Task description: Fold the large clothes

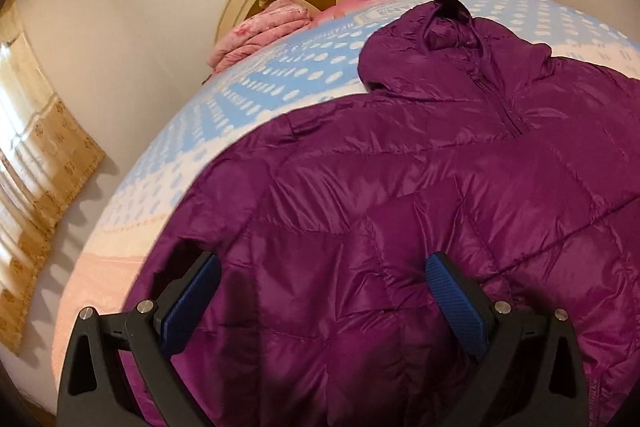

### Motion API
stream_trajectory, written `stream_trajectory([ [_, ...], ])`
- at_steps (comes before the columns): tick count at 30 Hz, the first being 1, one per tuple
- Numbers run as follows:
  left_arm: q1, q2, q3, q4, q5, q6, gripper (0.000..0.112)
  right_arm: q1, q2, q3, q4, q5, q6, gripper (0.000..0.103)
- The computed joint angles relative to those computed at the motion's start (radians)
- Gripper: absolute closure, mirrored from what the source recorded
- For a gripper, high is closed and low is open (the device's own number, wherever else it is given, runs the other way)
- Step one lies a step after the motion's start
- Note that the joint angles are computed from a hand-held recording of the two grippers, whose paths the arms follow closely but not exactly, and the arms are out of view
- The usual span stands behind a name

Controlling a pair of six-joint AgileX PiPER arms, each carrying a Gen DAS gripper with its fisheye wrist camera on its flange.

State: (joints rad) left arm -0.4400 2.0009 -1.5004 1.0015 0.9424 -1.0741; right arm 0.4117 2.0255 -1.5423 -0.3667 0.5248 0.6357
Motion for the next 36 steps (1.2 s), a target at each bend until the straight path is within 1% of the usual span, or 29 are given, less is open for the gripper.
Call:
stream_trajectory([
  [1, -0.002, 0.005, -0.002, 0.002, -0.001, 0.001, 0.010, -0.001, 0.001, 0.003, -0.008, -0.009, 0.006, 0.073],
  [3, -0.009, 0.014, 0.003, 0.016, -0.004, -0.012, 0.010, 0.002, 0.010, -0.008, -0.016, -0.001, 0.003, 0.073],
  [5, -0.019, 0.027, 0.002, 0.033, 0.008, -0.023, 0.010, 0.005, 0.006, -0.011, -0.018, 0.018, -0.004, 0.072],
  [6, -0.022, 0.034, -0.008, 0.034, 0.020, -0.014, 0.010, 0.007, 0.009, -0.027, -0.014, 0.042, -0.014, 0.072],
  [8, -0.023, 0.020, -0.014, 0.005, 0.026, 0.038, 0.010, 0.024, -0.012, -0.050, -0.031, 0.120, 0.001, 0.072],
  [9, -0.018, 0.006, -0.018, -0.027, 0.025, 0.085, 0.010, 0.031, -0.040, -0.041, -0.019, 0.128, 0.008, 0.071],
  [10, -0.016, -0.021, -0.007, -0.050, 0.017, 0.105, 0.010, 0.041, -0.086, -0.010, 0.002, 0.113, 0.011, 0.069],
  [11, -0.016, -0.054, 0.016, -0.053, 0.005, 0.085, 0.010, 0.059, -0.118, 0.012, 0.000, 0.105, 0.020, 0.065],
  [12, -0.022, -0.102, 0.061, -0.033, -0.015, 0.025, 0.010, 0.092, -0.151, 0.037, -0.030, 0.099, 0.044, 0.056],
  [13, -0.027, -0.125, 0.089, -0.018, -0.031, -0.018, 0.010, 0.118, -0.161, 0.048, -0.059, 0.093, 0.065, 0.051],
  [15, -0.031, -0.122, 0.088, -0.036, -0.038, -0.024, 0.010, 0.163, -0.148, 0.048, -0.089, 0.094, 0.082, 0.051],
  [17, -0.031, -0.068, 0.049, -0.074, -0.015, 0.028, 0.010, 0.178, -0.100, 0.030, -0.048, 0.091, 0.055, 0.052],
  [18, -0.033, -0.046, 0.044, -0.070, -0.008, 0.029, 0.010, 0.184, -0.066, 0.023, -0.054, 0.096, 0.074, 0.053],
  [20, -0.017, -0.038, 0.054, -0.077, -0.039, 0.018, 0.010, 0.184, -0.033, 0.035, -0.064, 0.070, 0.109, 0.053],
  [21, -0.010, -0.040, 0.056, -0.087, -0.051, 0.018, 0.010, 0.188, -0.031, 0.047, -0.095, 0.055, 0.139, 0.053],
  [23, -0.003, -0.041, 0.065, -0.092, -0.069, 0.009, 0.010, 0.197, -0.027, 0.034, -0.106, 0.075, 0.149, 0.053],
  [25, -0.003, -0.041, 0.069, -0.089, -0.076, -0.001, 0.010, 0.205, -0.025, 0.037, -0.132, 0.077, 0.171, 0.053],
  [30, -0.023, -0.029, 0.064, -0.054, -0.050, -0.026, 0.010, 0.219, -0.029, 0.056, -0.175, 0.069, 0.216, 0.053],
  [32, -0.027, -0.023, 0.055, -0.049, -0.038, -0.020, 0.010, 0.215, -0.027, 0.050, -0.169, 0.072, 0.204, 0.052],
  [33, -0.026, -0.022, 0.050, -0.054, -0.037, -0.009, 0.010, 0.218, -0.024, 0.045, -0.172, 0.080, 0.205, 0.052],
  [35, 0.006, -0.040, 0.039, -0.129, -0.064, 0.071, 0.010, 0.218, -0.022, 0.032, -0.159, 0.098, 0.185, 0.051],
  [36, 0.015, -0.052, 0.039, -0.154, -0.061, 0.107, 0.010, 0.217, -0.022, 0.014, -0.134, 0.126, 0.153, 0.051],
])
